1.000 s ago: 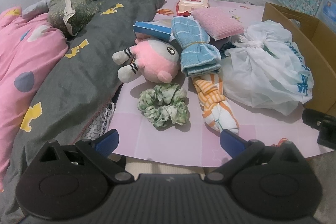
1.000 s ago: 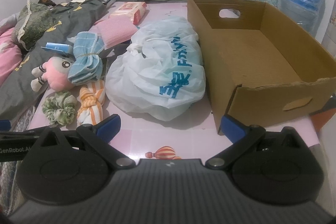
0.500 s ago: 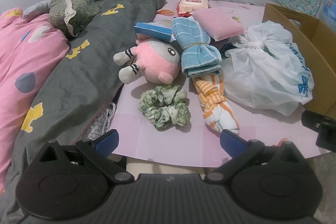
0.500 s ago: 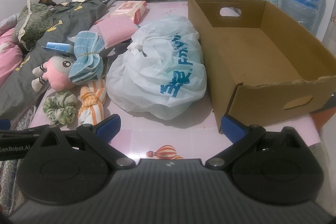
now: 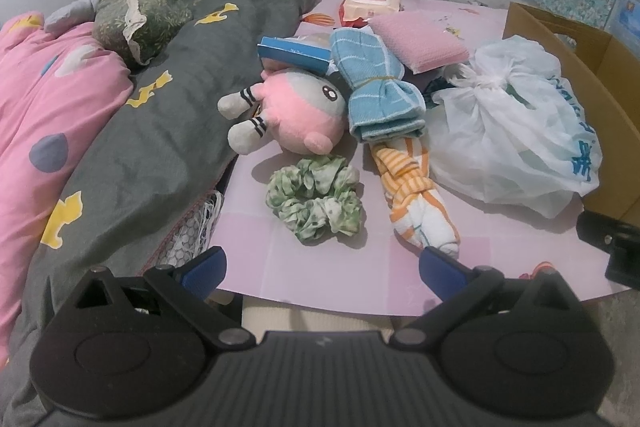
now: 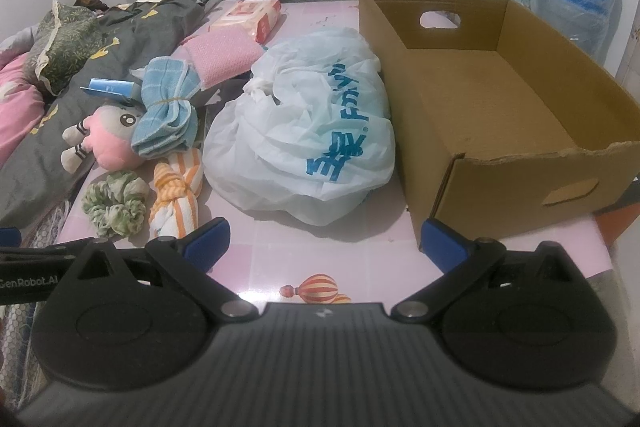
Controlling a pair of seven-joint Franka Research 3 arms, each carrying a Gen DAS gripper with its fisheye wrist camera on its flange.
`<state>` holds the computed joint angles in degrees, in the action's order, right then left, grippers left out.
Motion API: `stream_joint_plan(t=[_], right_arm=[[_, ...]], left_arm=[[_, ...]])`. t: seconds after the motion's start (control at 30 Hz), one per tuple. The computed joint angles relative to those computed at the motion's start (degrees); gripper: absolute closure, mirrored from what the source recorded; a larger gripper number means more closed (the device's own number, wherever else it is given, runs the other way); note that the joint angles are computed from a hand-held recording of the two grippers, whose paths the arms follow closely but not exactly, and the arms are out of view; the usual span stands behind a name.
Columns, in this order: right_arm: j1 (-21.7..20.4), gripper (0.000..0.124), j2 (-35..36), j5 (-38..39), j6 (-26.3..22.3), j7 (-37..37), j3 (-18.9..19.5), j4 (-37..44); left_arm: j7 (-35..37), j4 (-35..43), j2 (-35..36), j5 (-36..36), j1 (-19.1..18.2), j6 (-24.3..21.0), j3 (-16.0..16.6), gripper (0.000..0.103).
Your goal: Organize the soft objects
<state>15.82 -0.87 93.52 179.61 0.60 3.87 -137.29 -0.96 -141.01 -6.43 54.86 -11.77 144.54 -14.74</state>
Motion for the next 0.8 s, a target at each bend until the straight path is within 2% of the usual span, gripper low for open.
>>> stream_joint_plan(t=[0.1, 0.23, 0.37, 0.43, 0.5, 0.6, 0.7, 0.8], right_arm=[[0.0, 0.022, 0.0, -0.1, -0.2, -0.1, 0.0, 0.0], [-0.3, 0.022, -1.2, 2.6, -2.3, -4.5, -0.2, 0.7], [-1.3, 0.022, -3.6, 2.3, -9.1, -7.5, -1.2, 2.2], [-1.9, 0.022, -3.7, 0.8, -13.1, -7.4, -1.9, 4.0], [-2.5, 0.022, -2.8, -3.1, -17.4, -5.1, -2.6, 7.0], [-3.9, 0.022, 1.1, -11.9, -25.0, 1.0, -3.3, 13.8], [-4.8, 0.022, 7.0, -17.2, -27.2, 4.8, -2.4, 22.1], [-6.1, 0.022, 16.2, -26.8, -31.6, 14.2, -1.6, 33.7]], left_arm=[[0.2, 0.0, 0.0, 0.2, 0.1, 0.0, 0.1, 0.000], [0.3, -0.3, -0.9, 2.4, 0.9, -0.1, 0.5, 0.000], [-0.3, -0.2, -2.5, 7.0, 2.7, 1.1, 1.1, 0.000], [-1.0, 0.0, -3.2, 10.0, 4.1, 3.3, 1.7, 0.000], [-1.7, 0.8, -3.2, 13.6, 5.7, 6.9, 2.5, 0.000], [2.1, 3.7, -1.4, 16.5, 7.6, 12.3, 3.8, 0.000], [2.5, 8.8, 2.8, 20.6, 8.6, 14.9, 4.2, 0.001], [-1.3, 14.3, 8.1, 27.2, 9.1, 20.3, 5.9, 0.003]])
